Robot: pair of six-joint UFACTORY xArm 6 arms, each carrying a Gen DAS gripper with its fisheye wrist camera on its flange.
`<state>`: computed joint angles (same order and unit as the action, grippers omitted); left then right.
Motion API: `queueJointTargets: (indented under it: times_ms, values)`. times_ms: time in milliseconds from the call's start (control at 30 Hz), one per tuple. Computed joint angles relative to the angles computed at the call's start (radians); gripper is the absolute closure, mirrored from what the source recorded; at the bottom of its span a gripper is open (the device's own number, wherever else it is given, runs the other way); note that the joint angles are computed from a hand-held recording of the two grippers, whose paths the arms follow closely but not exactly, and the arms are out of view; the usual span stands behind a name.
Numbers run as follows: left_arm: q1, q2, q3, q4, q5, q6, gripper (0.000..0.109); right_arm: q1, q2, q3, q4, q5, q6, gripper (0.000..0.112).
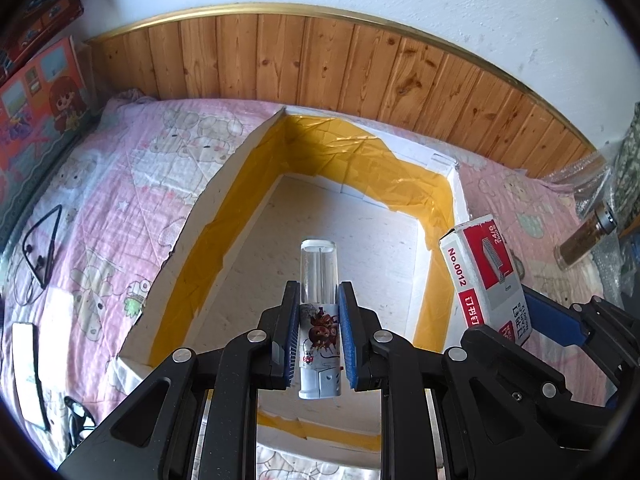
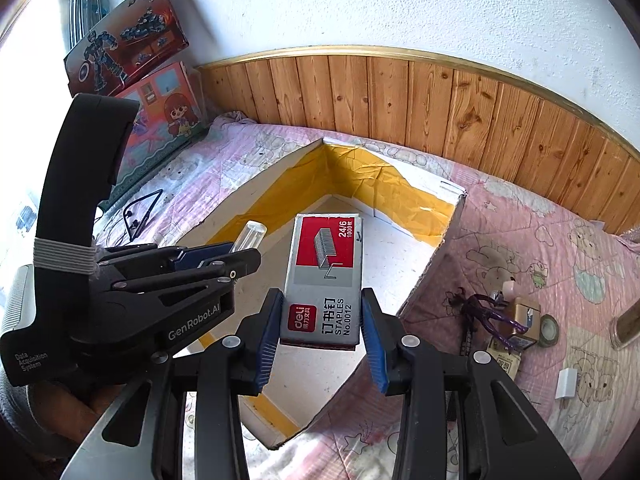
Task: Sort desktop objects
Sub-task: 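Carry the bottle and staples box toward the yellow-lined cardboard box with both tools, then lower both held items over the inside of the cardboard box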
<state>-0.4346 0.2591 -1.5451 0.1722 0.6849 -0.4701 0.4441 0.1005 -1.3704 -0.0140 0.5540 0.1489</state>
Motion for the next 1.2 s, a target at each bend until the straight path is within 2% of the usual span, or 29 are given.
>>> queueJointTargets:
  times_ms: [433,1200]
  values:
    - [0.019,0.132,-0.178,-0.018,0.108,0.048,0.089,-0.024,0.129,-0.151,0.034,0.079,-0.065,0.072]
    - [0.042,0.394,-0.569,-0.052,0.335,0.130,0.089,-0.042,0.319,-0.390,0.012,0.207,-0.132,0.072]
